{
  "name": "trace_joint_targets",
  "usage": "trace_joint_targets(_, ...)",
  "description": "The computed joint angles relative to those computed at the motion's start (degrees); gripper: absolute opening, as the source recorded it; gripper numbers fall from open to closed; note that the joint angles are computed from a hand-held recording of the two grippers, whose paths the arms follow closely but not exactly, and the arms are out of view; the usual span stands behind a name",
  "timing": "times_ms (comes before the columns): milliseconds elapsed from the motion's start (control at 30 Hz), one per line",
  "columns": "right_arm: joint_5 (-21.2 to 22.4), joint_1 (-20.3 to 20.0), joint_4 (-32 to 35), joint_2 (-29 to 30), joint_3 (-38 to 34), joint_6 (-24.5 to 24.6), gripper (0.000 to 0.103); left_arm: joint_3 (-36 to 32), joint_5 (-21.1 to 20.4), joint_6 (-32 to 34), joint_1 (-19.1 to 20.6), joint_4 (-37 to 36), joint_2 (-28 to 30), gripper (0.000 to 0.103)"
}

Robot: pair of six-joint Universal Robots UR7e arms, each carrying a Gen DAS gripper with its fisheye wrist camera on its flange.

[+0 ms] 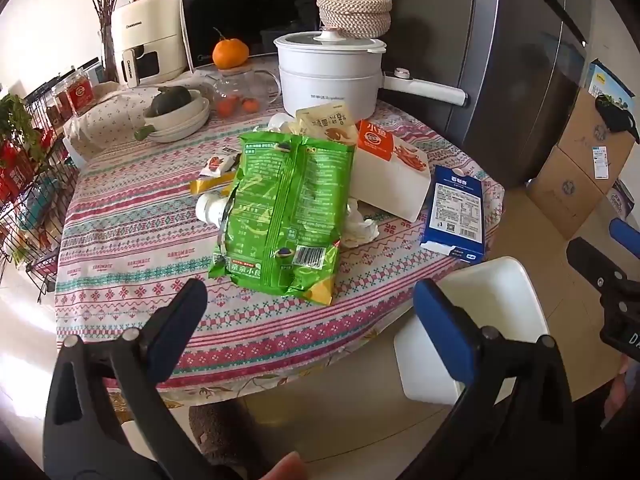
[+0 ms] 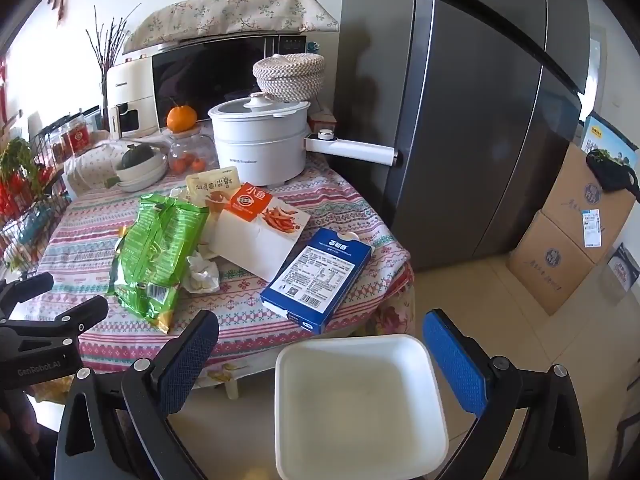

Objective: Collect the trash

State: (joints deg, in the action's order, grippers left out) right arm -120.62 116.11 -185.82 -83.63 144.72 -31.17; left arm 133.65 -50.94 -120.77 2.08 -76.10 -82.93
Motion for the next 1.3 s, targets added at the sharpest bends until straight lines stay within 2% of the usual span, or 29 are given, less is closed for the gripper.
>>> trace_joint_targets(367, -0.3, 0.19, -0.11, 0.77, -0.38, 0.56, 0.103, 0.13, -0.01, 0.09, -0.09, -0.02, -0.25, 0.102)
trace_joint_targets(433, -0.25, 0.07, 0.03, 0.57, -0.3, 0.43, 0.103, 0.72, -0.22, -0.01, -0.31, 1.13, -1.98, 0.102)
trace_joint_targets(700, 0.01, -0.26, -0.95, 0.45, 0.2, -0.4, 0.103, 0.58, -0.67, -0.25, -0.68, 0.65, -1.41, 0.102)
trace_joint_targets(900, -0.09, -0.22, 0.88, -0.4, -0.17, 0.06, 0.103, 0.78, -0.58, -0.24, -0.77, 0.83, -1.18, 0.102)
trace_joint_targets(1000, -0.57, -0.03, -0.34, 0.91, 0.03, 0.1, 0.103, 0.71, -0.63, -0.19, -0.74, 0.97, -1.09, 0.102)
trace_joint_targets(1167, -1.55, 0.46, 1.25, 0.93, -0.42, 0.93, 0.103, 0.79, -0.93, 0.06, -0.41, 0.72, -1.36, 0.102)
trace_joint_targets(1200, -0.57, 0.06, -0.96, 1.36, -0.04, 0.12, 0.103, 0.76, -1.06, 0.18, -0.33, 0.8, -1.38, 0.102)
trace_joint_targets(1300, -0.95, 0.15, -0.09, 1.17, -0.2, 0.26, 0.103, 1.1, -1.03, 0.42, 0.12, 0.22, -2.05, 0.102)
